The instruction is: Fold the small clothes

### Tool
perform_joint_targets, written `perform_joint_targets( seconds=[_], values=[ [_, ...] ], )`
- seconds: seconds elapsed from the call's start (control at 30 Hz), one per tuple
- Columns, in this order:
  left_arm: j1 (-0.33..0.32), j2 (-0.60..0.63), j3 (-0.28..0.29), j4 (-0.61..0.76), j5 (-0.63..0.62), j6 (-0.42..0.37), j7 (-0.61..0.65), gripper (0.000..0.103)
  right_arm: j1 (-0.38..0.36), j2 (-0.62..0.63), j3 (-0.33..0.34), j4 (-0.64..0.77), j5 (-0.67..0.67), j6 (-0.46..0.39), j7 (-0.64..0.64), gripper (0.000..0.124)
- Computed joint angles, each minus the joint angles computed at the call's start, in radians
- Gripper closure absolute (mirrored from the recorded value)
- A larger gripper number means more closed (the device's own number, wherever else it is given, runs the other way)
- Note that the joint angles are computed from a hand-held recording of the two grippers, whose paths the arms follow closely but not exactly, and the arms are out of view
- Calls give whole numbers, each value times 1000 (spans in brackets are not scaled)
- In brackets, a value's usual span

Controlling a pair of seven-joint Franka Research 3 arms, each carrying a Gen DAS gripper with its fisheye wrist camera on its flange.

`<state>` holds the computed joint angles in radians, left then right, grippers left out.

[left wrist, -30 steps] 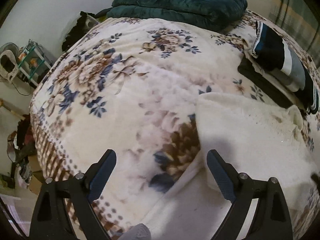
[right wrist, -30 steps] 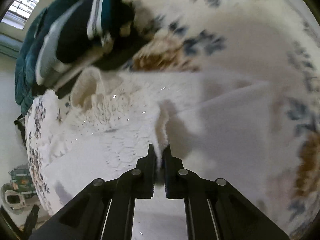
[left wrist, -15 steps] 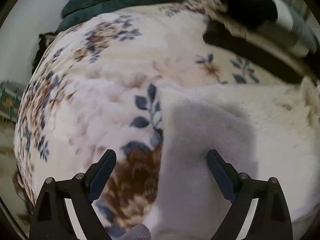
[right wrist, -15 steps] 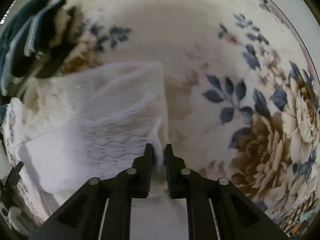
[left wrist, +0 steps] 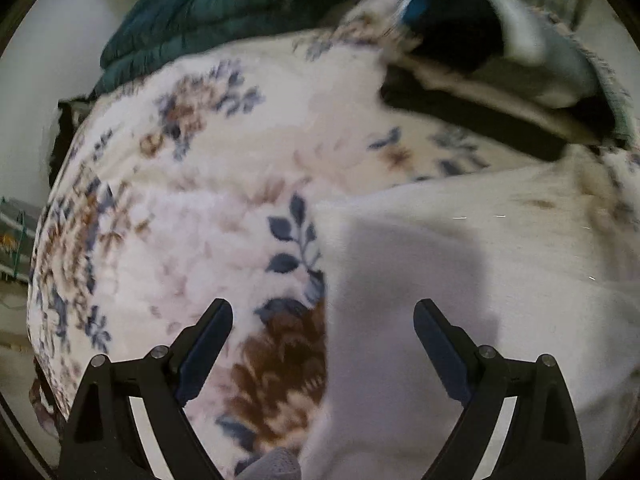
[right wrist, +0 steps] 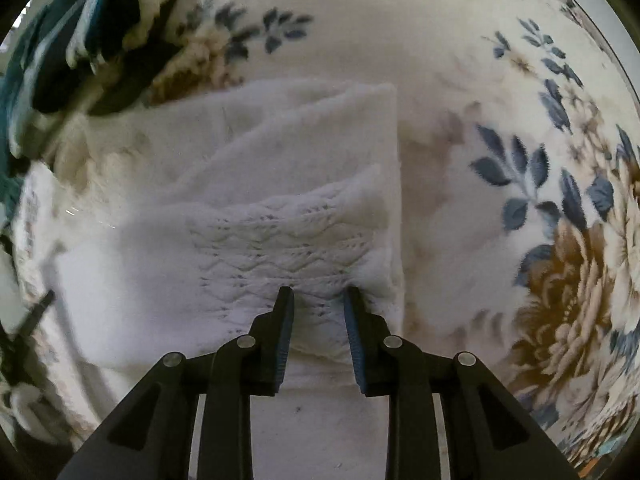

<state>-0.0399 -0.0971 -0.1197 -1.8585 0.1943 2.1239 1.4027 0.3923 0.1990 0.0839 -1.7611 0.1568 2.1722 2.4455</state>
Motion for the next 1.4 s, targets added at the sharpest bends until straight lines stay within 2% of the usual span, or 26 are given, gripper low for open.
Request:
perform_joint_targets(
  seconds=[0.03, 0.1, 0.23, 0.3, 0.37, 0.4, 0.47, 0.57, 0.63, 0.7, 0.73, 0.8, 0.87, 0.97, 1.17, 1.3, 1.37, 1.4],
  values=[
    [-7, -46, -3, -27, -12, 3, 21, 11, -5, -42, -1, -31, 13, 13, -6, 83],
    [-29, -115, -14, -61, -39, -19, 37, 11, -18, -133, 0, -97, 33, 21, -23, 73],
    [-124, -269, -50, -128, -166, -168, 20, 11, -55, -328, -5, -217, 60, -84, -93, 71],
    [-193, -330, -78, -161, -251, -256, -21, 11, -78, -402, -12, -273, 79, -134, -136, 70],
    [-276, -366, -111, -193, -355, -328, -75, 11, -107, -503, -32, -344, 101, -218, -189, 70],
    [-311, -370, -127, -205, -389, -350, -103, 11, -122, -521, -34, -362, 106, -231, -207, 70],
    [-390, -365, -177, -236, -464, -366, -168, 11, -155, -585, -50, -422, 112, -265, -260, 70],
    [-473, -328, -227, -271, -508, -344, -238, 11, -197, -596, -65, -461, 122, -262, -328, 70],
    [-515, -292, -254, -286, -501, -321, -270, 17, -215, -571, -76, -471, 147, -235, -387, 70],
    [-547, -253, -285, -294, -450, -324, -312, 57, -223, -528, -81, -466, 178, -199, -447, 70],
    [-557, -251, -292, -300, -418, -316, -326, 63, -222, -498, -89, -463, 210, -174, -493, 70],
    [-570, -276, -290, -319, -374, -289, -361, 95, -218, -438, -99, -444, 287, -132, -565, 70],
    [-579, -319, -260, -344, -391, -261, -377, 96, -216, -363, -110, -409, 393, -87, -640, 70],
    [-581, -381, -233, -361, -397, -259, -408, 96, -223, -219, -113, -312, 560, -34, -740, 70],
    [-563, -464, -204, -325, -373, -310, -442, 97, -264, 16, -67, -133, 748, 7, -759, 70],
    [-542, -504, -188, -315, -351, -334, -445, 97, -292, 102, -21, -81, 883, 27, -788, 75],
    [-535, -526, -177, -319, -355, -341, -446, 97, -288, 125, -10, -55, 875, 34, -777, 98],
    [-532, -538, -172, -323, -357, -346, -446, 97, -276, 126, -11, -43, 831, 43, -746, 116]
  ],
)
